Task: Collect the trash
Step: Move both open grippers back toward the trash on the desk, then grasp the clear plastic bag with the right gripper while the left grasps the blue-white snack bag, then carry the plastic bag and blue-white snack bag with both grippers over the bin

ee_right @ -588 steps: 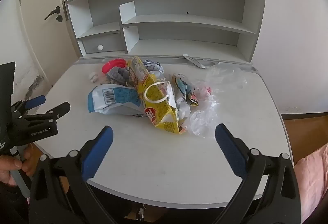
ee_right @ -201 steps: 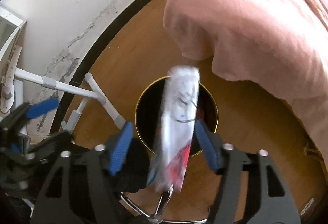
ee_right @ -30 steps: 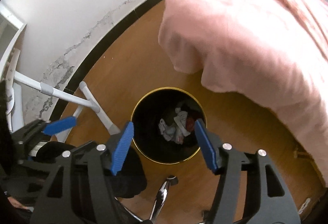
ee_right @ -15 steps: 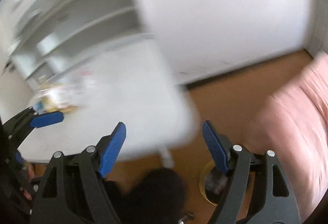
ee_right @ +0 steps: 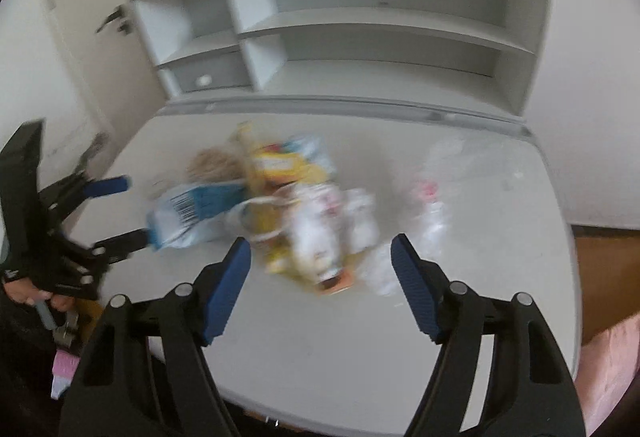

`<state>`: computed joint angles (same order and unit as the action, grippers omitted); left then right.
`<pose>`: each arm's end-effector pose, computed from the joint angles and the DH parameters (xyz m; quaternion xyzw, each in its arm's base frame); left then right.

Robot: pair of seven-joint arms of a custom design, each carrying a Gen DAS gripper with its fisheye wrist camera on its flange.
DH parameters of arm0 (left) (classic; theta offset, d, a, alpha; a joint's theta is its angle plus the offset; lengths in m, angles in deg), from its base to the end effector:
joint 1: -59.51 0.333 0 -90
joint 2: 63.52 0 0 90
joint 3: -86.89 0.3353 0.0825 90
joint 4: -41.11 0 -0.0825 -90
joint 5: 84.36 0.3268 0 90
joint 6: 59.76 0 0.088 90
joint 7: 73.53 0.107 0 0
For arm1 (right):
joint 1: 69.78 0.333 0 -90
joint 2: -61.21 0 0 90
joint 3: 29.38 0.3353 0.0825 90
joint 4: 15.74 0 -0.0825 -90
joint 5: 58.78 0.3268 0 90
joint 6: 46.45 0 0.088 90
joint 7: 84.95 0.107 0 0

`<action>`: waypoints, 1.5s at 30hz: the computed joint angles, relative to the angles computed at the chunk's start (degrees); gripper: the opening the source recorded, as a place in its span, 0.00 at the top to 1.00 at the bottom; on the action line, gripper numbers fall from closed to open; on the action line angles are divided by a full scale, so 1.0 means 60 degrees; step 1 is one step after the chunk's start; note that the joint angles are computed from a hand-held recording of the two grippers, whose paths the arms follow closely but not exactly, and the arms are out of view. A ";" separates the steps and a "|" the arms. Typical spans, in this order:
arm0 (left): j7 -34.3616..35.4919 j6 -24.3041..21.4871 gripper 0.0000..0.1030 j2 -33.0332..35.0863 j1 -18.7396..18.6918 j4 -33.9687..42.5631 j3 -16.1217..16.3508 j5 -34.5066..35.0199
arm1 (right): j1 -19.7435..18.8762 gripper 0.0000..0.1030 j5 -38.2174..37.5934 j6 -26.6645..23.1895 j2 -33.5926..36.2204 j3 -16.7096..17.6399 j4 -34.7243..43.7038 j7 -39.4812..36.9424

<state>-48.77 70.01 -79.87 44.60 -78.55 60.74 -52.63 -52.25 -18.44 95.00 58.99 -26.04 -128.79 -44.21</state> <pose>0.3355 -0.3114 0.6171 -0.7043 0.6115 -0.2373 0.2714 0.4995 0.1896 0.5844 -0.8571 0.3563 -0.0710 0.3653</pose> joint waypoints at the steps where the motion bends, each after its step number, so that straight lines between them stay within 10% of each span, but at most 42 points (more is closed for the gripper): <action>1: 0.0163 0.0156 0.12 0.0049 -0.0003 -0.0001 0.0074 0.0018 | -0.0083 0.31 -0.0218 0.0159 0.0230 -0.0052 0.0243 0.0444; 13: 0.2400 0.0821 0.14 0.1772 -0.0345 0.0930 0.0953 -0.0591 | -0.0612 0.25 -0.3148 -0.0791 0.3162 0.0623 0.3254 0.2982; 17: 0.2884 0.0793 0.38 0.1998 -0.0539 0.1064 0.1151 -0.1026 | -0.0678 0.54 -0.3489 -0.1208 0.3672 0.0837 0.3797 0.3416; 24: 0.3005 0.0807 0.65 0.1643 -0.0647 0.1024 0.1173 -0.1407 | -0.1163 0.71 -0.2550 -0.1118 0.3321 0.1180 0.3520 0.2763; 36: 0.1827 -0.0290 0.73 0.0344 -0.0199 0.1345 0.0388 -0.0756 | -0.1413 0.71 -0.0555 -0.1027 0.1640 0.0650 0.2419 0.1272; 45: 0.1127 -0.0682 0.73 0.1993 -0.0701 0.3521 -0.0132 0.0492 | -0.2054 0.71 0.0918 -0.0930 0.0533 -0.0532 0.0790 0.0252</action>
